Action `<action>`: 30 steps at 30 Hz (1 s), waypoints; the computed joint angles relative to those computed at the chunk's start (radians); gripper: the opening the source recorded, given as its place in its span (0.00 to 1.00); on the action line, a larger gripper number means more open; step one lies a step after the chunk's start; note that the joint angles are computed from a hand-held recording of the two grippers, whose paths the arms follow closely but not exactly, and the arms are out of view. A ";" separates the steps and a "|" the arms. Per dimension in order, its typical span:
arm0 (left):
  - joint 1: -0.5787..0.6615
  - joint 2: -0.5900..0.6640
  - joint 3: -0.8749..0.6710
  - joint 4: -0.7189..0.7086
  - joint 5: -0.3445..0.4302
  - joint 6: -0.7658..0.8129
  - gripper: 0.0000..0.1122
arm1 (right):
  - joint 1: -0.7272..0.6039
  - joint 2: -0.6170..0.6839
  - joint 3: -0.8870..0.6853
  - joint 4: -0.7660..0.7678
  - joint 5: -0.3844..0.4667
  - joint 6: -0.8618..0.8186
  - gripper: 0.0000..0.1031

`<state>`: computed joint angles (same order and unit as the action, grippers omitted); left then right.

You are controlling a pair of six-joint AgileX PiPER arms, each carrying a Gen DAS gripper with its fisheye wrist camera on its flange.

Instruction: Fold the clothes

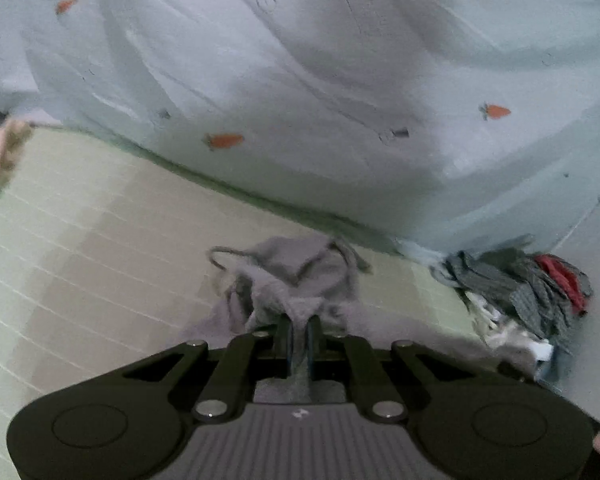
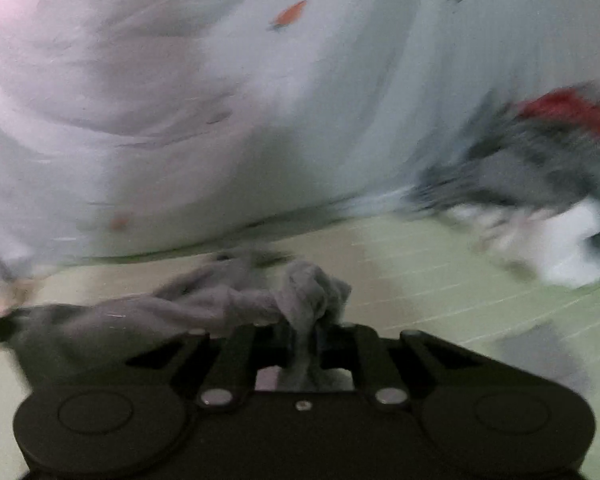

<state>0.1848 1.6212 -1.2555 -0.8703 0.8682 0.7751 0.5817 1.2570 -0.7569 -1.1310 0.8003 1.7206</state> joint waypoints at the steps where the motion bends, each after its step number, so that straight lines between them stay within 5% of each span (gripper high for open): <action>1: -0.026 0.007 0.010 0.045 -0.021 -0.039 0.18 | -0.005 0.040 -0.008 0.014 0.075 -0.029 0.22; 3: -0.076 0.018 0.030 0.157 -0.061 -0.133 0.17 | -0.052 0.153 -0.048 0.121 0.194 -0.154 0.38; 6: -0.085 0.027 0.065 0.262 -0.088 -0.208 0.20 | -0.103 0.147 -0.027 0.228 0.189 -0.164 0.46; 8: -0.056 0.047 0.069 0.265 -0.069 -0.213 0.23 | -0.086 0.114 0.008 0.241 0.168 -0.125 0.63; 10: -0.032 0.089 0.061 0.257 -0.036 -0.210 0.28 | -0.057 0.130 0.001 0.248 0.169 -0.136 0.69; 15: -0.022 0.193 0.063 0.191 0.004 -0.192 0.41 | -0.028 0.136 -0.007 0.263 0.082 -0.147 0.77; 23: -0.048 0.298 0.048 0.027 0.018 -0.139 0.42 | 0.027 0.142 -0.045 0.186 -0.090 -0.046 0.77; 26: -0.056 0.329 0.021 0.024 0.027 -0.151 0.38 | 0.033 0.172 -0.071 0.147 -0.180 -0.032 0.78; 28: -0.060 0.330 0.021 0.020 0.018 -0.140 0.13 | 0.044 0.208 -0.098 0.124 -0.232 -0.041 0.78; 30: -0.067 0.324 0.022 0.034 0.003 -0.139 0.05 | 0.055 0.248 -0.128 0.110 -0.273 -0.057 0.78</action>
<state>0.1177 1.9449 -1.2337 -0.8361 0.8713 0.6362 0.6368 1.5054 -0.8845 -1.0210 0.5270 1.6633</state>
